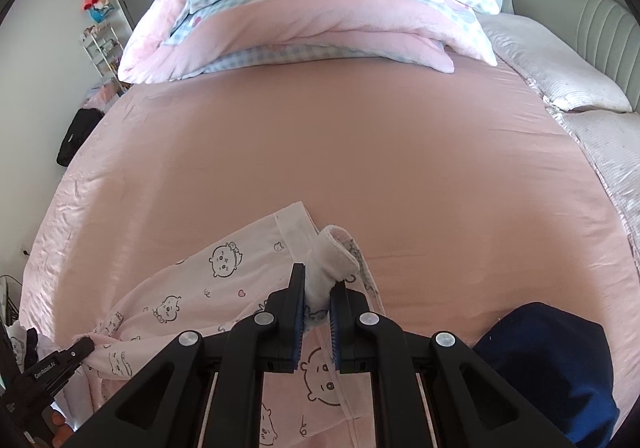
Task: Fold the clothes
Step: 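Lift the pink waistband with both tools and fold it over toward the cuffs, then open both tools and release the folded pink pants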
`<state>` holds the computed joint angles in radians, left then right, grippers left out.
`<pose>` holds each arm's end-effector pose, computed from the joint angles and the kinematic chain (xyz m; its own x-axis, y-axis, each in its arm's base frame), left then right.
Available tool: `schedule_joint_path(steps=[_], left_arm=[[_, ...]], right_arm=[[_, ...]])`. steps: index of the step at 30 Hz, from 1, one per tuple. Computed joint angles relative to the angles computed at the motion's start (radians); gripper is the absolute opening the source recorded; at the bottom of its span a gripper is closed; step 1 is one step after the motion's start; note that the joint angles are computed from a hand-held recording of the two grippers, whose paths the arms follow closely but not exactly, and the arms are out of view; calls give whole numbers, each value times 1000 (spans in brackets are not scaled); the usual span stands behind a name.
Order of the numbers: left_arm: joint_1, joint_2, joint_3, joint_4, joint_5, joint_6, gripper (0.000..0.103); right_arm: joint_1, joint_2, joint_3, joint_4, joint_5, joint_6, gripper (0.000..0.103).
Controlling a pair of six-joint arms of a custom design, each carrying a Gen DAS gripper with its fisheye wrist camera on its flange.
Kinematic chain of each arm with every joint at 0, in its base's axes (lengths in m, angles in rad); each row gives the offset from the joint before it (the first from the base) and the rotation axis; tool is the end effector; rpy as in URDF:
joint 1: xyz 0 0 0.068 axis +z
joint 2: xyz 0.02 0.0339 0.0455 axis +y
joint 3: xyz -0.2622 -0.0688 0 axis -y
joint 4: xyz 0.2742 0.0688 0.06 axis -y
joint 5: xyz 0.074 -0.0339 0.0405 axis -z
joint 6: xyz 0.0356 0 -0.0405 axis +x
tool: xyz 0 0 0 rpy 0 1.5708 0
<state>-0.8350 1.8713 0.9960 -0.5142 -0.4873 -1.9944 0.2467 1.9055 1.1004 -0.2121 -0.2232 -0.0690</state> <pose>0.2395 -0.2397 0.0882 -0.2741 -0.8974 -0.3457 -0.8478 0.3952 -0.3537 0.3826 0.1045 0.1126 -0.7987 -0.2705 -0.5375 -0.4070 0.9007 0.1516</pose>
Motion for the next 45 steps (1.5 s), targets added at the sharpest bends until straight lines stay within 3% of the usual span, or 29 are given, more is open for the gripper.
schedule_joint_path(steps=[13, 19, 21, 23, 24, 28, 31, 34, 41, 45], left_arm=[[46, 10, 8, -150, 50, -148, 24], [51, 67, 91, -332, 46, -177, 24], [55, 50, 73, -323, 54, -165, 24], [59, 26, 47, -299, 67, -148, 24], [61, 18, 41, -283, 72, -133, 28], [50, 21, 68, -236, 37, -24, 56], [38, 63, 145, -277, 16, 24, 57], [30, 94, 198, -282, 3, 84, 58], [72, 157, 262, -222, 55, 325, 58], [78, 182, 301, -186, 36, 453, 58]], right_arm=[[125, 301, 369, -162, 119, 27, 8], [148, 394, 494, -236, 125, 61, 11], [152, 410, 516, -249, 130, 68, 25], [146, 416, 529, -262, 100, 76, 65], [135, 406, 518, -257, 66, 88, 69], [93, 366, 488, -264, -59, 132, 70], [71, 328, 454, -275, -106, 121, 70], [70, 280, 395, -258, -86, 73, 71], [80, 212, 275, -205, 14, -70, 70], [40, 166, 160, -127, -22, -103, 70]])
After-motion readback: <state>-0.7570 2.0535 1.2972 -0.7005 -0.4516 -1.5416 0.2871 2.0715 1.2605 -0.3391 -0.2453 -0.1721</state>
